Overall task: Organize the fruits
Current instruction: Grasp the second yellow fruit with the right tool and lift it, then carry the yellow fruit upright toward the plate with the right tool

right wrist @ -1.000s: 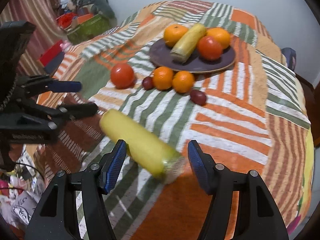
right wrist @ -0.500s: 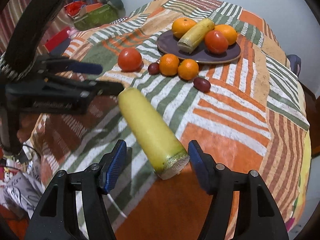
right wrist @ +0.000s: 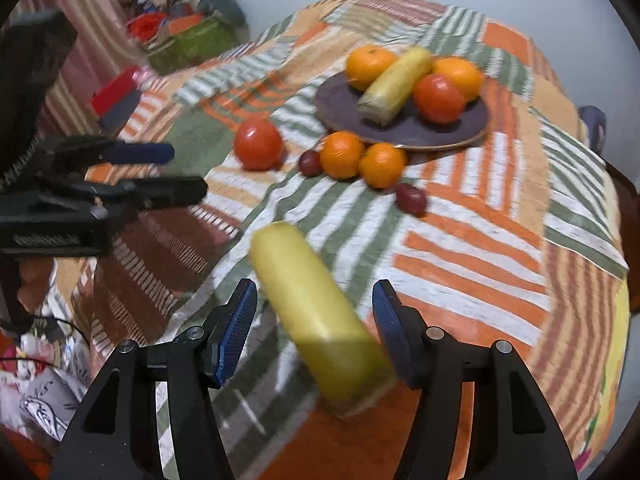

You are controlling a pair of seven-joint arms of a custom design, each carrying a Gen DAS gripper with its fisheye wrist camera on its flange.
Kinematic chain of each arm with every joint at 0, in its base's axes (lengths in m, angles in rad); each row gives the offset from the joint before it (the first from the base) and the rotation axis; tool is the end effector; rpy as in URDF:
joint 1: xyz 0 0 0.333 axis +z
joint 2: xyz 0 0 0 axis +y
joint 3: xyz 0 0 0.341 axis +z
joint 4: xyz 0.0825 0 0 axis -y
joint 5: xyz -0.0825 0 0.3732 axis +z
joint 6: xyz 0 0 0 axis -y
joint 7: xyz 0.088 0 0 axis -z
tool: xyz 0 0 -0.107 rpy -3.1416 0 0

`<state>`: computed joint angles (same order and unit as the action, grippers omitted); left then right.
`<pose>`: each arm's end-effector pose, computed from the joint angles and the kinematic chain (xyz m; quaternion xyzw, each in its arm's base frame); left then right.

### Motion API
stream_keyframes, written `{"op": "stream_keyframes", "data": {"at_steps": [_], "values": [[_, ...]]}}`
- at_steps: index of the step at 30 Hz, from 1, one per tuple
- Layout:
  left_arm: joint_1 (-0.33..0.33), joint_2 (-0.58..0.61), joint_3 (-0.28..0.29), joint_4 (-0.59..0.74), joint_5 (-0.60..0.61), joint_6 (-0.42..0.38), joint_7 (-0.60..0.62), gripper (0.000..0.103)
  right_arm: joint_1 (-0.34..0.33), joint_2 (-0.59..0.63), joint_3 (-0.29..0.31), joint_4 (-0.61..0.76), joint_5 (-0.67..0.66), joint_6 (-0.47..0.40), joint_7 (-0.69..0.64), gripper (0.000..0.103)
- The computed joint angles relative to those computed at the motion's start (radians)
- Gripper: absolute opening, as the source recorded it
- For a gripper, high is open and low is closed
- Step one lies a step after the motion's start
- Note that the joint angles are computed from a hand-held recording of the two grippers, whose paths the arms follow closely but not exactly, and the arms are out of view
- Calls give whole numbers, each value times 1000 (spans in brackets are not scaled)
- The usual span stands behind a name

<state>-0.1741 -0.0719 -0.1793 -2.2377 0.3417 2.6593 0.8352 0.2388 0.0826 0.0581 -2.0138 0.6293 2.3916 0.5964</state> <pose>0.5033 -0.1976 0.4835 -0.7195 0.6409 -0.2039 0.1730 0.5636 0.1769 0.4749 -0.9006 0.3314 -0.0203 0.2805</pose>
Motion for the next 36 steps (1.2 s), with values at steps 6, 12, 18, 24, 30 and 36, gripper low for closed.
{"op": "stream_keyframes", "data": {"at_steps": [6,12,18,24,30,36], "values": [[8,-21,12,-36,-19,3,-4,67,18,21,7,0,-40,31,24,59],[9,-7,13,-30,-47,24,5,67,8,23,3,10,-23,10,16,48],[10,6,9,-9,-38,26,17,67,-23,26,-11,35,37,-46,13,39],[21,37,10,26,-9,25,15,67,-33,34,-17,52,40,4,26,38],[39,92,12,77,-36,31,50,67,-42,71,-12,108,74,41,40,37],[59,156,7,132,-32,32,79,60,-41,114,-3,177,65,64,44,37]]}}
